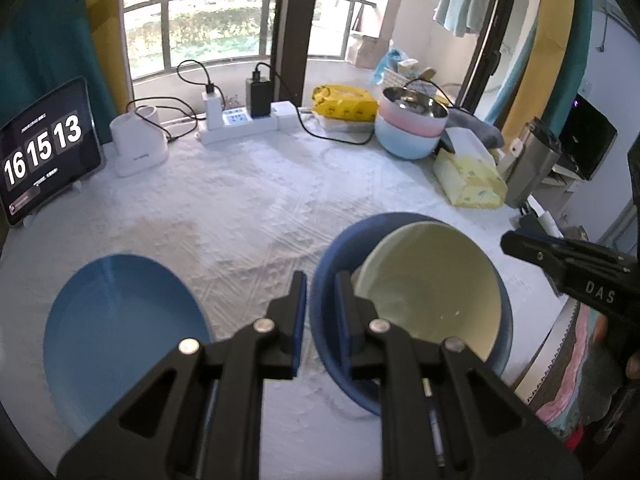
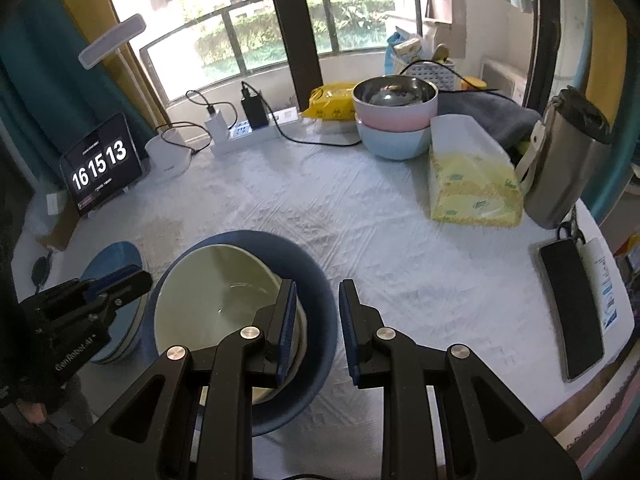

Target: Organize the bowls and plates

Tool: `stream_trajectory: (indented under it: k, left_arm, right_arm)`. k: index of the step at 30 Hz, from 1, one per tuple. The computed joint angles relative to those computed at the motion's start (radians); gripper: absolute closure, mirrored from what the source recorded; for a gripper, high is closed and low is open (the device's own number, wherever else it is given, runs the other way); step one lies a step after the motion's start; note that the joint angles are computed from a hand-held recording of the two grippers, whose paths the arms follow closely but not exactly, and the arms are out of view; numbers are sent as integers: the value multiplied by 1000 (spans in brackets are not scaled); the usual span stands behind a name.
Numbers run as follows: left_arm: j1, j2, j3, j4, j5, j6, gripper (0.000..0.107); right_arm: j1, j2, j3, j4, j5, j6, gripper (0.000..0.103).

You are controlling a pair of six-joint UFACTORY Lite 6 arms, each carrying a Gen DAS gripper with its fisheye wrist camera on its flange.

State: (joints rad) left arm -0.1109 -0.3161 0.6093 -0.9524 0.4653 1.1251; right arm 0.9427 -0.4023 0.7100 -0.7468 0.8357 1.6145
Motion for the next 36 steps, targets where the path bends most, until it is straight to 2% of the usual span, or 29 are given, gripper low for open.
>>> stream_trajectory:
  k: [5, 11, 15, 19, 20, 22, 23, 24, 32, 36]
  left_arm:
    - [32, 8, 2, -35, 15, 49, 91]
    - [80, 44, -1, -101, 25, 140, 90]
    - [132, 76, -8, -188, 76, 248, 89]
    - [134, 77, -17, -202, 85, 276, 88]
    - [132, 78, -18, -202, 86, 277, 86]
    - [122, 79, -19, -208, 83, 279, 67]
    - [121, 81, -20, -215, 88, 283, 48]
    - [122, 82, -24, -233, 90, 296, 42]
    - [94, 82, -30, -242, 57, 307, 42]
    - [118, 87, -27, -240, 83, 316, 42]
  right_arm:
    - [-10, -53, -43, -8, 1, 9, 78]
    - [-15, -106, -92, -25, -6, 29, 71]
    - [-38, -131, -139, -31, -47, 31, 68]
    - [-60, -138, -174, -29, -101, 33, 67]
    - [-66, -139, -183, -30, -117, 35, 66]
    - [-76, -138, -193, -32, -141, 37, 66]
    - [-84, -140, -200, -30, -158, 35, 66]
    - [-89, -146, -210, -28, -170, 32, 66]
    - [-144, -151, -274, -22, -274, 16, 66]
    - [-157, -142, -285, -29, -311, 11, 66]
